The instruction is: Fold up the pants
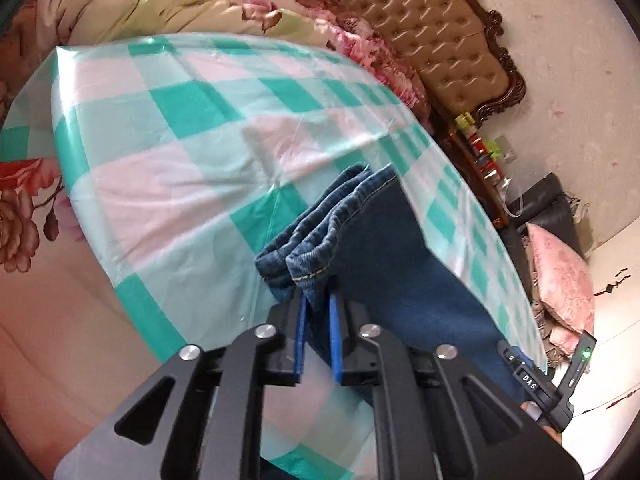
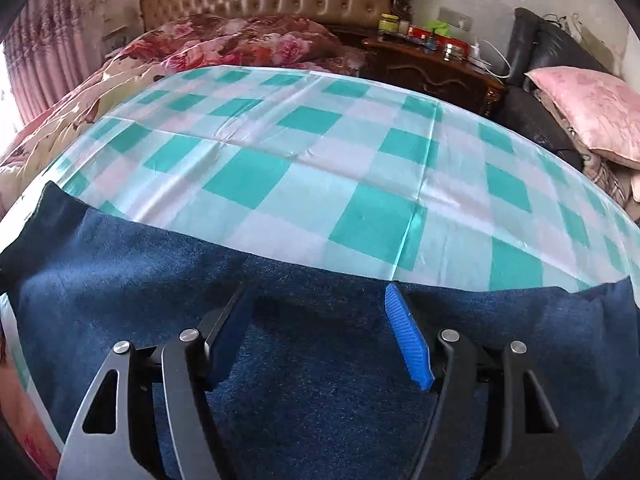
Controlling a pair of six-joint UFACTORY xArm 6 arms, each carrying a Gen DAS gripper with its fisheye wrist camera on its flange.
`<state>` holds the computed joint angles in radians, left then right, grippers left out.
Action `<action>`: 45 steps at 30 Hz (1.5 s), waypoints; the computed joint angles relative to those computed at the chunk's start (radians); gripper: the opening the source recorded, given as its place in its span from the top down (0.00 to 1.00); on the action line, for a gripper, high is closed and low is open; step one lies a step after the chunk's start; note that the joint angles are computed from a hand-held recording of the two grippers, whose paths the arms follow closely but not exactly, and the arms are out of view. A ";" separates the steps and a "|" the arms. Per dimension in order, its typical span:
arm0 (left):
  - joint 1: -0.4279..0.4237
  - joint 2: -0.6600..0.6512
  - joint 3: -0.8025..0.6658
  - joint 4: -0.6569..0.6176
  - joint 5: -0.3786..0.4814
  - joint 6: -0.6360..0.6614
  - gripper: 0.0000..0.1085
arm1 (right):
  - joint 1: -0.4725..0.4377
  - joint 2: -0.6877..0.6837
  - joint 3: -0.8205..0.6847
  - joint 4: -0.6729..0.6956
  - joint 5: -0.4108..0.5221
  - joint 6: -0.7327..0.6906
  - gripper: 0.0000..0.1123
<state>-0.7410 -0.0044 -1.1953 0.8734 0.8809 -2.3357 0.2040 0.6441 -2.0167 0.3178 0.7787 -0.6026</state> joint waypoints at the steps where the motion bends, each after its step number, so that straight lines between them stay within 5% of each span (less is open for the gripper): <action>1: -0.007 -0.010 0.009 0.022 0.009 -0.010 0.78 | 0.001 -0.006 0.002 0.024 0.007 -0.010 0.42; 4: -0.013 -0.003 -0.028 -0.006 0.078 0.075 0.73 | 0.024 -0.064 0.090 0.068 -0.075 -0.087 0.36; 7: -0.057 0.066 -0.181 -0.046 0.365 0.241 0.65 | 0.059 -0.090 0.152 -0.004 -0.136 -0.117 0.33; 9: -0.053 0.088 -0.237 -0.003 0.420 0.373 0.58 | 0.072 -0.073 0.143 -0.111 -0.126 -0.050 0.32; 11: -0.004 0.098 -0.250 -0.005 0.313 0.564 0.45 | 0.070 -0.061 0.131 -0.140 -0.130 -0.004 0.23; 14: 0.058 0.159 -0.329 -0.080 0.271 0.818 0.46 | 0.061 -0.037 0.089 -0.120 -0.094 0.014 0.22; 17: 0.156 0.174 -0.321 -0.226 0.110 0.980 0.51 | 0.062 -0.051 0.118 -0.119 -0.121 0.008 0.21; 19: 0.186 0.209 -0.350 -0.299 0.090 1.068 0.57 | 0.065 -0.058 0.133 -0.133 -0.140 0.012 0.21; 21: 0.220 0.259 -0.395 -0.396 0.076 1.185 0.83 | 0.067 -0.063 0.143 -0.138 -0.150 0.012 0.21; 23: 0.228 0.294 -0.431 -0.431 0.104 1.235 0.86 | 0.065 -0.061 0.138 -0.128 -0.141 0.009 0.21; 26: 0.233 0.278 -0.427 -0.401 0.102 1.204 0.98 | 0.056 -0.068 0.134 -0.046 -0.117 -0.040 0.28; 29: 0.233 0.279 -0.426 -0.391 0.102 1.200 0.98 | 0.046 -0.115 0.152 0.177 -0.030 -0.208 0.36; 33: 0.247 0.250 -0.365 -0.390 0.048 1.147 0.94 | 0.052 -0.135 0.126 0.307 0.161 -0.339 0.56; 37: 0.218 0.214 -0.360 -0.275 0.202 1.002 0.91 | 0.081 -0.095 0.074 0.218 0.257 -0.288 0.66; 39: 0.199 0.138 -0.290 -0.212 0.190 0.902 0.91 | 0.087 -0.100 0.098 0.204 0.232 -0.287 0.67; 40: 0.174 0.105 -0.269 -0.159 0.199 0.856 0.88 | 0.089 -0.106 0.110 0.208 0.222 -0.293 0.67; 42: 0.121 0.065 -0.242 -0.072 0.195 0.799 0.55 | 0.091 -0.116 0.134 0.219 0.200 -0.301 0.66; 45: -0.005 0.066 -0.240 0.111 0.220 0.647 0.32 | 0.096 -0.127 0.157 0.239 0.189 -0.332 0.55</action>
